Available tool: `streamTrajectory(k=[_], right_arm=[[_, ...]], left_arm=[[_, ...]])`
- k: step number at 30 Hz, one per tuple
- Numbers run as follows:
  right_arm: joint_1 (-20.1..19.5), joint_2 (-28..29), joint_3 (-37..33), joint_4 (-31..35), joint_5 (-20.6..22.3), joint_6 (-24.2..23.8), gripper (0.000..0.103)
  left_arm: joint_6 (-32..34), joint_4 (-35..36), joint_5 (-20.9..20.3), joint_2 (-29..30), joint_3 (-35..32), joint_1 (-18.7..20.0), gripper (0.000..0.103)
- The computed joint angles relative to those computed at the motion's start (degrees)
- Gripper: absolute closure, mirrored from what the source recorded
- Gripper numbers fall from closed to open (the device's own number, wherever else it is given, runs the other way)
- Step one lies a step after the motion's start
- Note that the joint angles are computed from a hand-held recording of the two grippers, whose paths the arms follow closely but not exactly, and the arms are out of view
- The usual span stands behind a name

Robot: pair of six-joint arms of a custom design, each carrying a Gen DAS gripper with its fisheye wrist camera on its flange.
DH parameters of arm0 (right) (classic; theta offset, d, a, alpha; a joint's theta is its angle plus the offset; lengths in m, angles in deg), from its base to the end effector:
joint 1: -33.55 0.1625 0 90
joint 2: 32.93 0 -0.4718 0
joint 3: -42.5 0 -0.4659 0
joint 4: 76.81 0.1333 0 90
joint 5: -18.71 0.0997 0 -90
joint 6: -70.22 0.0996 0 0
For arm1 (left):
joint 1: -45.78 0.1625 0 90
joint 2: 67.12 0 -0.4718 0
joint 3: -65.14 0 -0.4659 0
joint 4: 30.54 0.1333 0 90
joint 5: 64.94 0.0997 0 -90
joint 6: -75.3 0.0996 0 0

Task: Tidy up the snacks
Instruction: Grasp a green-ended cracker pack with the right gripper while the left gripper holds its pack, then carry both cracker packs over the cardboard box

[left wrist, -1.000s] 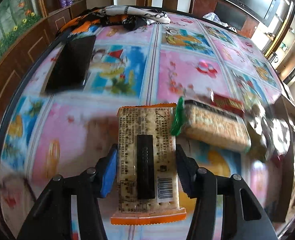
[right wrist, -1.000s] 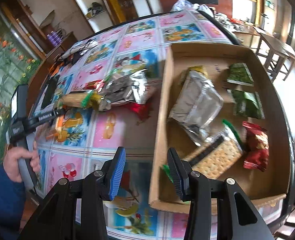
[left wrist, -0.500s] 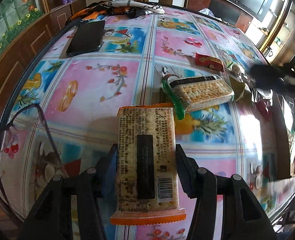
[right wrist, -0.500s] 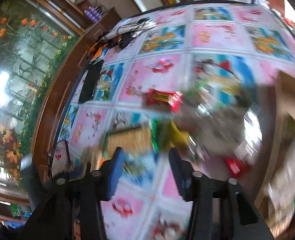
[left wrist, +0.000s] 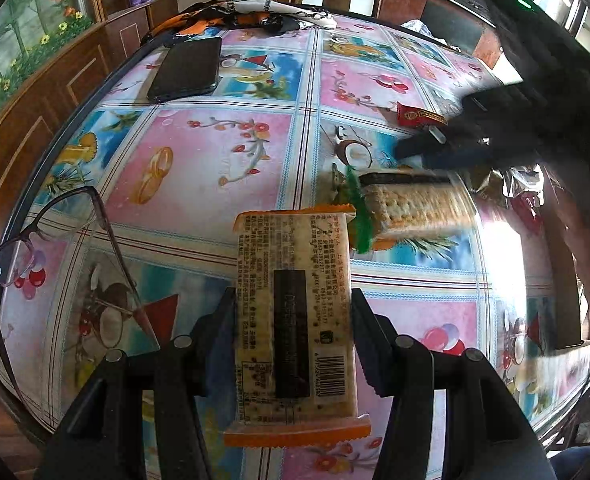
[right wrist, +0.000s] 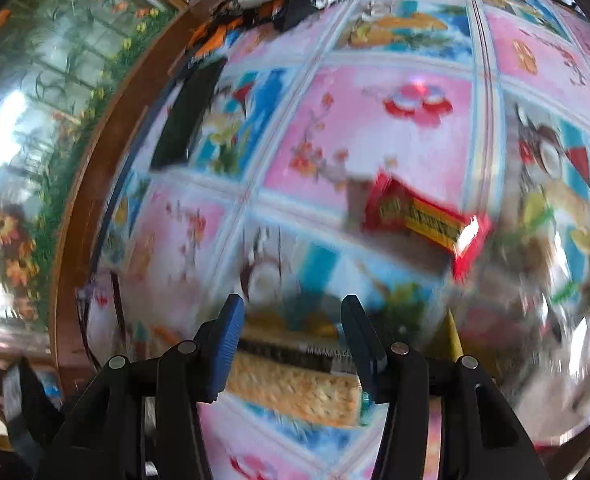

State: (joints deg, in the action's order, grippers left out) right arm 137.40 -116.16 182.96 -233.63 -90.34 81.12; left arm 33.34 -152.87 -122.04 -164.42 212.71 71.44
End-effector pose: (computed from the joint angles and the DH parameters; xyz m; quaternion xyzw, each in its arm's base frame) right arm 0.1988 -0.3854 0.1630 0.0115 -0.9828 0.1159 0.1434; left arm -0.1955 -0.3018 0.1619 0.2272 0.9208 -0.1342 0.2874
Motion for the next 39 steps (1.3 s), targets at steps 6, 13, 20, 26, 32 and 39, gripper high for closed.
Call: streamTrajectory(k=[6,13,20,26,32,39], right_arm=[[1.8,-5.0,3.4,8.3,2.2,-0.5,0.042],[8.2,0.0,2.5,5.7,-5.1,-2.7,0.036],[13.9,5.7,1.8,4.2,-15.5,-2.4,0.050],[14.3,3.1,4.2,2.7,-16.2,3.4,0.053],[14.9,-3.0,8.3,-0.5,-16.8,11.5,0.053],[16.5,-10.1,12.0,-3.1,-16.9,16.4,0.053]], left_arm=[[-0.1,-0.1,-0.1,-0.3,0.1,0.1,0.050],[-0.4,0.9,0.0,-0.8,0.3,-0.3,0.050],[0.1,1.5,0.8,-0.7,0.3,-0.7,0.050],[2.1,-0.1,0.2,0.6,0.0,-0.4,0.050],[4.0,-3.0,-1.4,2.7,-0.6,0.0,0.051],[7.1,-6.2,-3.1,5.2,-1.2,-1.5,0.051]])
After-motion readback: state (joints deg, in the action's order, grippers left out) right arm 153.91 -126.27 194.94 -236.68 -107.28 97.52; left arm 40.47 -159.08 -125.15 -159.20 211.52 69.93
